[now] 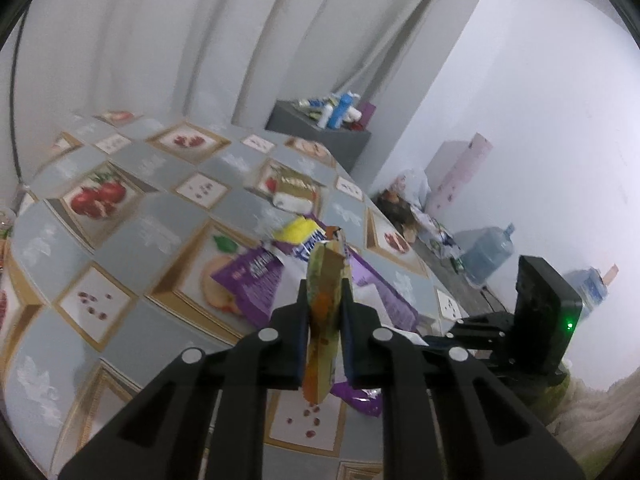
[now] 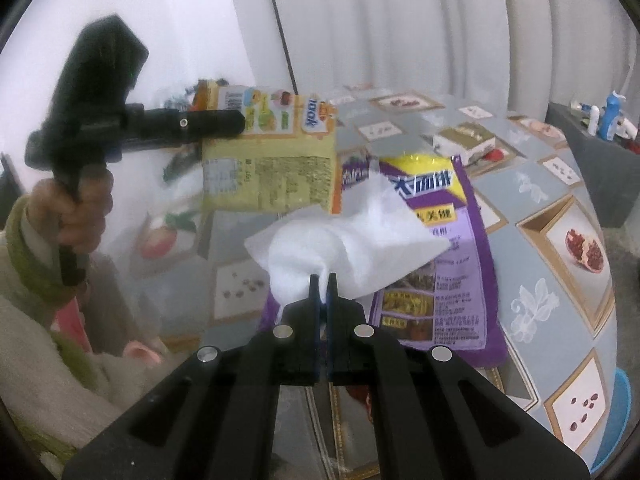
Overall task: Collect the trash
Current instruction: 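Carry the yellow packet and white paper toward the wastebasket with both tools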
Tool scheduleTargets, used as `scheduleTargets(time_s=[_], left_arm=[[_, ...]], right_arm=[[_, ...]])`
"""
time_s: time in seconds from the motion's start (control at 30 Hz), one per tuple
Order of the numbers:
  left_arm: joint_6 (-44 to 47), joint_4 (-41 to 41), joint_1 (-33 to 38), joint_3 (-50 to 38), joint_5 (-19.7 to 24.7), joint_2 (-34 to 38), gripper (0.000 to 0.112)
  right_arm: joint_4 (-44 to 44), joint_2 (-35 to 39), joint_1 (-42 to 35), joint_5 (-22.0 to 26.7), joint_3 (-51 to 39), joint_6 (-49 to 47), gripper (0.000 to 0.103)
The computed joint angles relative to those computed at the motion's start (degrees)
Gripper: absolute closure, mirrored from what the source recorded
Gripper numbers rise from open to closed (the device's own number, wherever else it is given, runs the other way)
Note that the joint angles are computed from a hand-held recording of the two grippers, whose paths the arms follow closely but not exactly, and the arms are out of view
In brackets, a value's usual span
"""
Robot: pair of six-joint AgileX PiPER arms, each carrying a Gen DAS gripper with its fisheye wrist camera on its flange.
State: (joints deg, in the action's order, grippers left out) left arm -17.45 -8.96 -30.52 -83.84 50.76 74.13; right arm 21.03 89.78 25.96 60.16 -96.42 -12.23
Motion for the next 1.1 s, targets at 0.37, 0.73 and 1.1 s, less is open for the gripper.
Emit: scheduleTargets(time_s=[0.37,0.73,1.1], left_arm=[[-8.78,18.23,-7.47,-7.02,7.25,2.91,0.099],[-7.96,25.23,-15.40,-15.93,10.96,10.61,0.099],[0.18,21.27,-18.28,-34.40,16.28,24.15,0.099]], right_arm=[[-1.73,-3.48,-1.24,-2.72,0.06,3.28,0.102],[-3.87,-6.88,-5.64,-3.99,0.58,5.81,0.102],[0.54,-13.99,-17.29,-7.78,6.44,4.77,0.102]])
